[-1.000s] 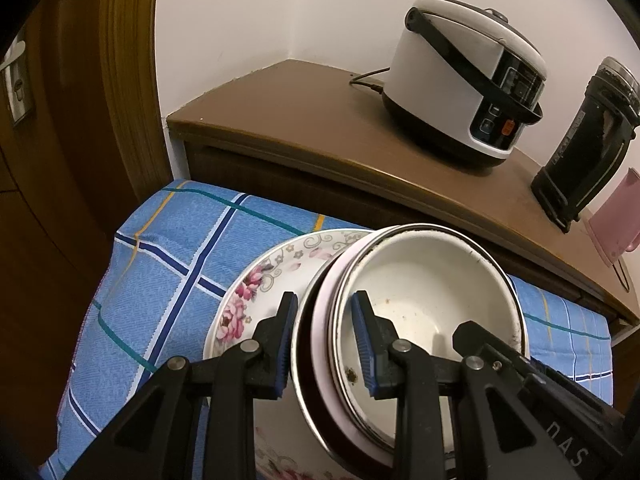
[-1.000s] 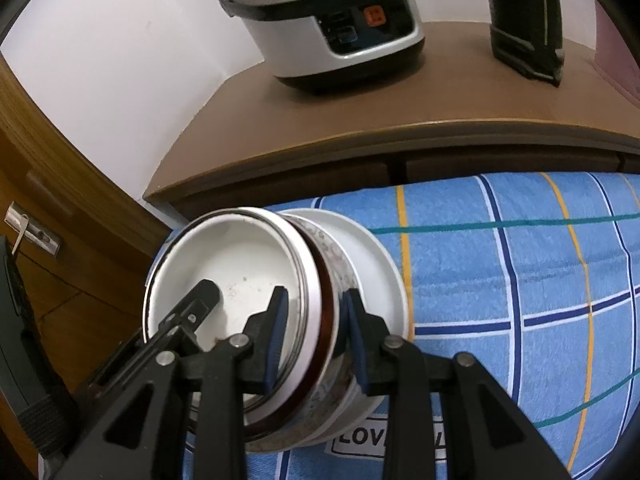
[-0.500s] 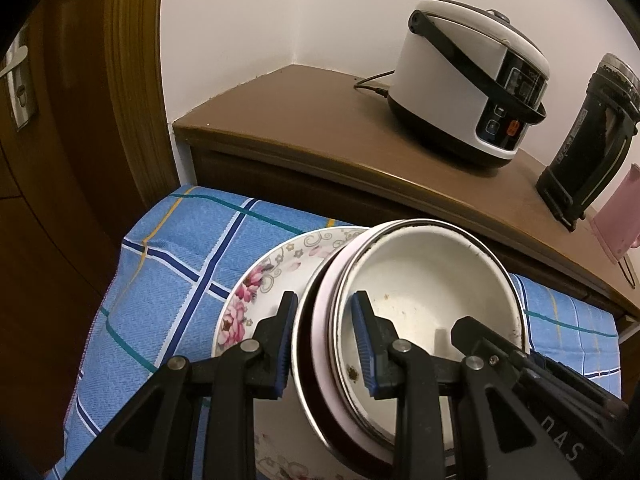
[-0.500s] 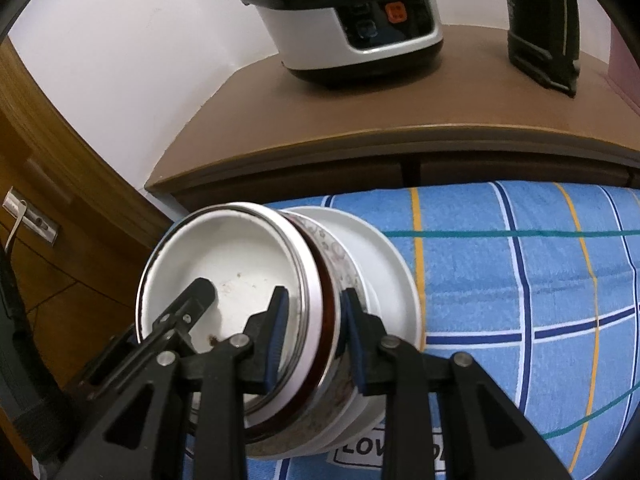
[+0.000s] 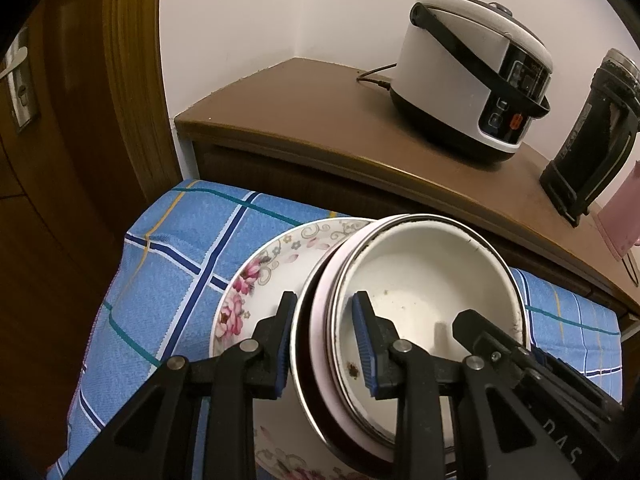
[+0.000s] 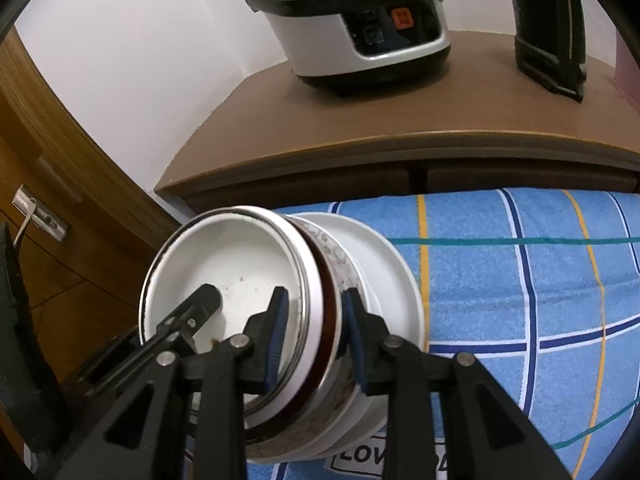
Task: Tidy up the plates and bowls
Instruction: 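Lower the bowl stack onto the floral plates with the right gripper, then open the right gripper and release the bowl stack on the plates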
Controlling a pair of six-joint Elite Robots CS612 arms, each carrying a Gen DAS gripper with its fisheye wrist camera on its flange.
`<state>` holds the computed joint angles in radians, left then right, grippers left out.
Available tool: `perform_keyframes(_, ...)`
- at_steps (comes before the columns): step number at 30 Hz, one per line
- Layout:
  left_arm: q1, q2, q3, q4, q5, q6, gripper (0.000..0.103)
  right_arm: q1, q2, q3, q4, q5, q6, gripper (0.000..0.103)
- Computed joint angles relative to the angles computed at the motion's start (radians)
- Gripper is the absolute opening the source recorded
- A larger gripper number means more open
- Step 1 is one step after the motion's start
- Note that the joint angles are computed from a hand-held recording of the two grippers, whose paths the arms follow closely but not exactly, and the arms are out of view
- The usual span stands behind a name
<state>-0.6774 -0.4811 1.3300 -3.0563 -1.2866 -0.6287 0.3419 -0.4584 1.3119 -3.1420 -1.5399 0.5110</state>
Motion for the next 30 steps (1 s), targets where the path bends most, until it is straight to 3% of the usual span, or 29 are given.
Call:
perform_keyframes(2, 0.002, -0.001, -0.002, 0.015, -0.011, -0.004, 0.035, -0.002, -0.001, 0.004, -0.003, 0.003, 0.005, 0.030)
perform_keyframes(4, 0.005, -0.003, -0.003, 0.042, -0.020, -0.035, 0.052, -0.004, -0.004, 0.011, -0.009, 0.002, 0.009, 0.031)
perform_keyframes(6, 0.011, -0.005, -0.002, 0.061, -0.036, -0.070, 0.061, -0.006, -0.009, 0.020, -0.015, -0.001, 0.017, 0.033)
perform_keyframes(8, 0.017, -0.003, -0.001, 0.050, -0.066, -0.074, 0.061, -0.009, -0.012, 0.030, -0.033, 0.001, 0.024, 0.037)
perform_keyframes(10, 0.016, -0.003, 0.000, 0.049, -0.061, -0.073, 0.062, -0.007, -0.017, 0.038, -0.045, -0.020, 0.026, 0.047)
perform_keyframes(17, 0.015, -0.003, 0.000, 0.054, -0.070, -0.062, 0.062, -0.004, -0.022, 0.055, -0.094, -0.040, 0.023, 0.051)
perform_keyframes(19, 0.018, -0.002, -0.004, 0.052, -0.102, -0.053, 0.062, 0.001, -0.024, 0.060, -0.118, -0.068, 0.018, 0.065)
perform_keyframes(21, 0.017, -0.003, -0.003, 0.050, -0.114, -0.036, 0.062, 0.003, -0.024, 0.064, -0.136, -0.074, 0.020, 0.073)
perform_keyframes(25, 0.007, -0.008, 0.007, 0.039, -0.069, -0.006, 0.062, 0.007, -0.025, 0.068, -0.161, -0.078, 0.008, 0.073)
perform_keyframes(30, 0.009, -0.009, 0.014, 0.030, -0.096, 0.008, 0.063, 0.010, -0.024, 0.066, -0.162, -0.086, 0.001, 0.073)
